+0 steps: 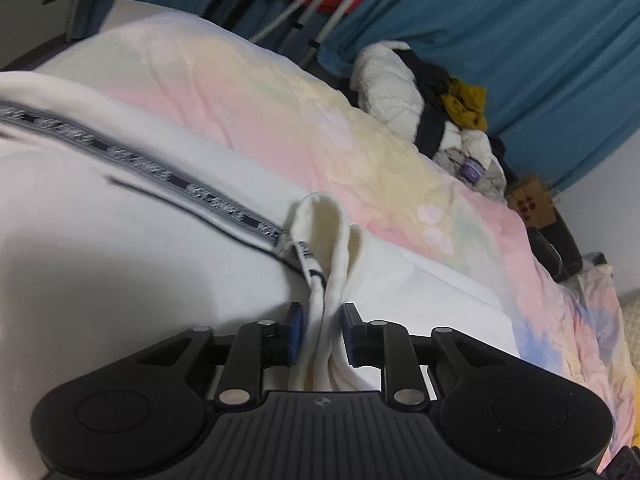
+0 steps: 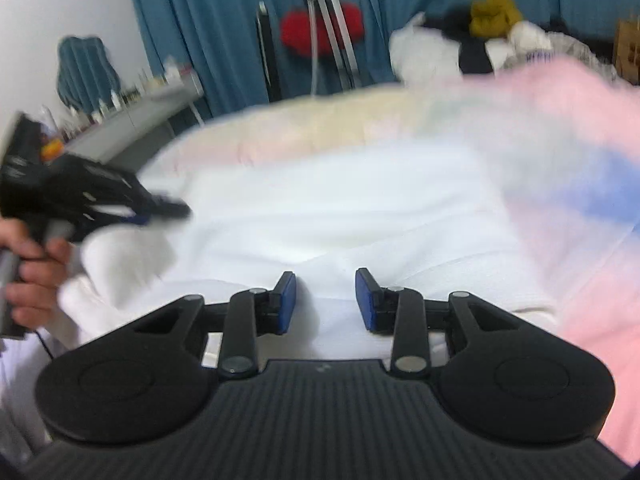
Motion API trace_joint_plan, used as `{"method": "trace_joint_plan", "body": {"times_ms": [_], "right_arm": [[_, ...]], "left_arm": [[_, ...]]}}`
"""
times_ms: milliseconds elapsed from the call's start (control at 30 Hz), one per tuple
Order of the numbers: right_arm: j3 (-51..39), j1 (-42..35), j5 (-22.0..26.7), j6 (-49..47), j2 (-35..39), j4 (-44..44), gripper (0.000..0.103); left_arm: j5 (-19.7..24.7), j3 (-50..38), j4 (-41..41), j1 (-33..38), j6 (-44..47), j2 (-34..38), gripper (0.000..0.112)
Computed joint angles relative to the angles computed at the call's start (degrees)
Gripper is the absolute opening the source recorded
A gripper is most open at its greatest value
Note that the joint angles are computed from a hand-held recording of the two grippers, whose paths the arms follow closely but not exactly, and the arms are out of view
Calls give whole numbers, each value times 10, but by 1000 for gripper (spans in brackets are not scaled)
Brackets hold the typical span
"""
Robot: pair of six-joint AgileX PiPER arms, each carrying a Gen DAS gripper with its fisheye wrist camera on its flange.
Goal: Fold clothes
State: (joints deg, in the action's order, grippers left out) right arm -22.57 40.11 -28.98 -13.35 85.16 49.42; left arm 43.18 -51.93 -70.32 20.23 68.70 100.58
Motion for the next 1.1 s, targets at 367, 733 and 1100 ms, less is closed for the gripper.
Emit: {"method": "trace_joint_plan", "body": {"times_ms": [367, 733, 1100], "right_arm": [[23, 1, -28, 61, 1, -63, 34], [45, 26, -7, -7, -76, 43, 34], [30, 43, -18, -47, -50, 82, 34]], "left_arm": [[23, 115, 142, 139, -59, -231, 82], [237, 18, 187, 403, -165, -135, 103], [223, -71, 140, 411, -287, 7, 101]]}}
